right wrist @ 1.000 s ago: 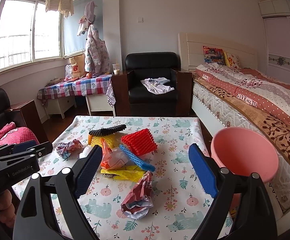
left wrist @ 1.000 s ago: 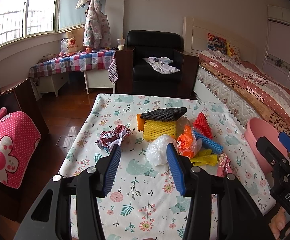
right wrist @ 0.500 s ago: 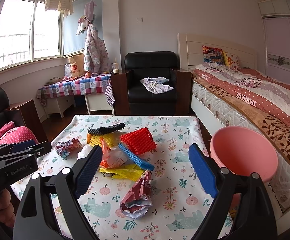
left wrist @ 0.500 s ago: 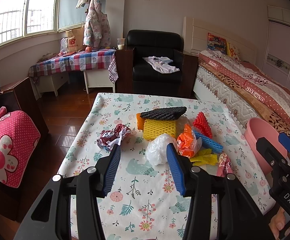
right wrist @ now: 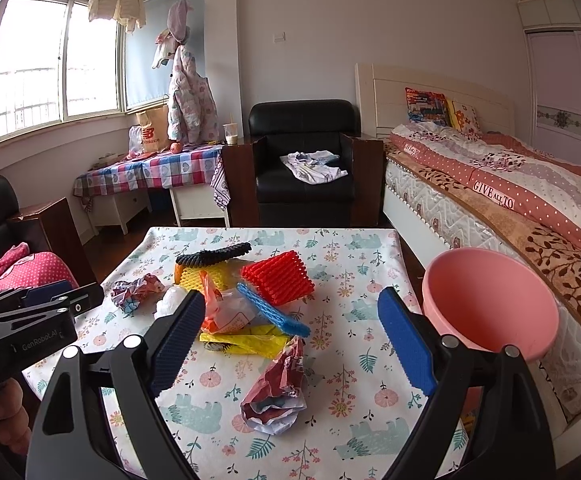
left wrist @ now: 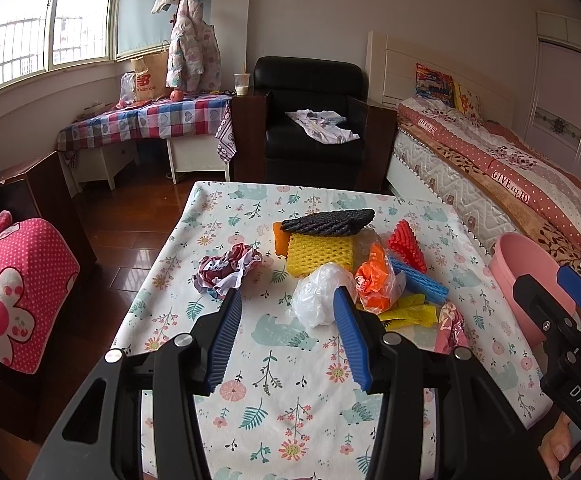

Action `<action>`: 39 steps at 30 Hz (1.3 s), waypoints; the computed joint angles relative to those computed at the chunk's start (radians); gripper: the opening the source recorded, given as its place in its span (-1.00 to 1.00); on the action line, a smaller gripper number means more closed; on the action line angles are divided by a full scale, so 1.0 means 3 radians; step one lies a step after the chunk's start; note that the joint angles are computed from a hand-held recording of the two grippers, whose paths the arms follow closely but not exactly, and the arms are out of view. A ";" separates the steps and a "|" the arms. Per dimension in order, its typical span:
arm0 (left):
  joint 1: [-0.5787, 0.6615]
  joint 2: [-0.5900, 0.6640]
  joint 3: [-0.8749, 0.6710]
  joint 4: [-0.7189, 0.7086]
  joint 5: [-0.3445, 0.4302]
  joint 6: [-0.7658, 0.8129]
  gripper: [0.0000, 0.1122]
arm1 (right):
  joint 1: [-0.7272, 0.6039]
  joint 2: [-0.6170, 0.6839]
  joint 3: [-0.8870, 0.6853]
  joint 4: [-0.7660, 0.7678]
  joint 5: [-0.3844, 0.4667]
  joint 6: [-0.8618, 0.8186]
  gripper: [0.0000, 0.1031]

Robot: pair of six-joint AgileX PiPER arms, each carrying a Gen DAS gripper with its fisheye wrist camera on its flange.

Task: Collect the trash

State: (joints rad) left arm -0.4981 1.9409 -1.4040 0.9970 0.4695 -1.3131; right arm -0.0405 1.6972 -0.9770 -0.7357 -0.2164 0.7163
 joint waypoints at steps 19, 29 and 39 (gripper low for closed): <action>-0.0019 0.0069 0.0108 0.0254 -0.0108 -0.0305 -0.15 | 0.0004 0.0085 -0.0064 -0.0434 0.0095 0.0442 0.72; 0.0292 0.0124 0.0263 0.0196 -0.0569 -0.0319 -0.16 | -0.0021 0.0195 -0.0162 -0.0993 0.0101 0.0971 0.72; 0.0594 0.0367 0.0077 -0.0319 -0.0672 0.0255 -0.16 | -0.0036 0.0406 -0.0344 -0.1915 0.0077 0.1828 0.55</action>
